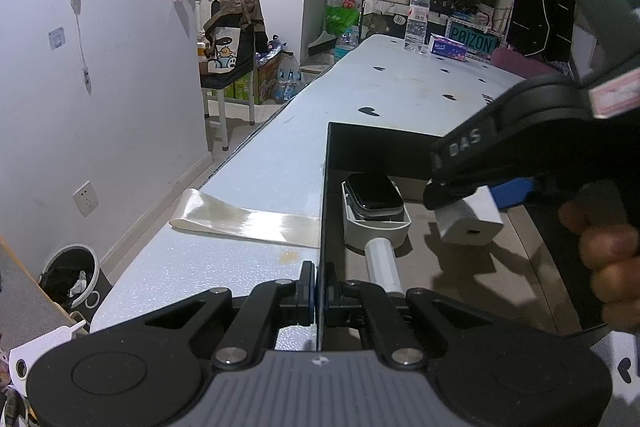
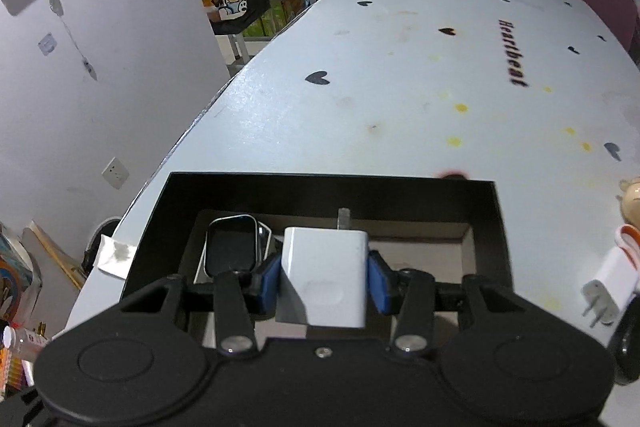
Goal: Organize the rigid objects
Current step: 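Lower the white charger into the box beside the watch, open the right tool, then withdraw the right tool from the box toward the remaining objects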
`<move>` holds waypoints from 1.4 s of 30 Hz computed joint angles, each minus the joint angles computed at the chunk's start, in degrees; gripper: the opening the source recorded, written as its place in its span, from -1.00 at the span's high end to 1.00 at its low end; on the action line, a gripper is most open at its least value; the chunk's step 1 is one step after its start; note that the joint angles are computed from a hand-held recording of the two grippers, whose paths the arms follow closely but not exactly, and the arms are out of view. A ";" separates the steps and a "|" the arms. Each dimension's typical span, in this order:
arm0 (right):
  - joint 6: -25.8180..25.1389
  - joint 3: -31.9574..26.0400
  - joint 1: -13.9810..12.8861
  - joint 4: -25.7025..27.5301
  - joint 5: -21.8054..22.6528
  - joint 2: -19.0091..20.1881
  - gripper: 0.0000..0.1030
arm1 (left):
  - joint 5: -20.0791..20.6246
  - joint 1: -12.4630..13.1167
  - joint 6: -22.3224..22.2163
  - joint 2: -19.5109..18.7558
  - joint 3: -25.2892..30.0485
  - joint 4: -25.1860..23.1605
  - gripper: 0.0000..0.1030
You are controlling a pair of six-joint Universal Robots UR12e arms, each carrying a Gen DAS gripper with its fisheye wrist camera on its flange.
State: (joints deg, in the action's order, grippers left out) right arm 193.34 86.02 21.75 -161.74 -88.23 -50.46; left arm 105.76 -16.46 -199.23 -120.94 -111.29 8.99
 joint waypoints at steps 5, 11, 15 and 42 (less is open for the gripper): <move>1.21 0.30 -0.11 -2.22 1.00 0.12 0.01 | 0.04 0.00 -0.01 0.04 -0.01 -0.06 0.94; 1.21 2.29 -0.63 -3.73 2.64 -1.73 0.00 | 0.07 0.02 0.07 0.03 0.00 -0.10 0.94; 1.04 4.75 -1.16 -5.72 3.65 -3.47 0.00 | 0.04 0.03 0.11 0.01 0.00 -0.06 0.94; -0.66 20.33 -2.33 -27.51 -1.95 -10.16 -0.97 | 0.54 0.00 0.41 -0.21 0.04 -0.11 0.94</move>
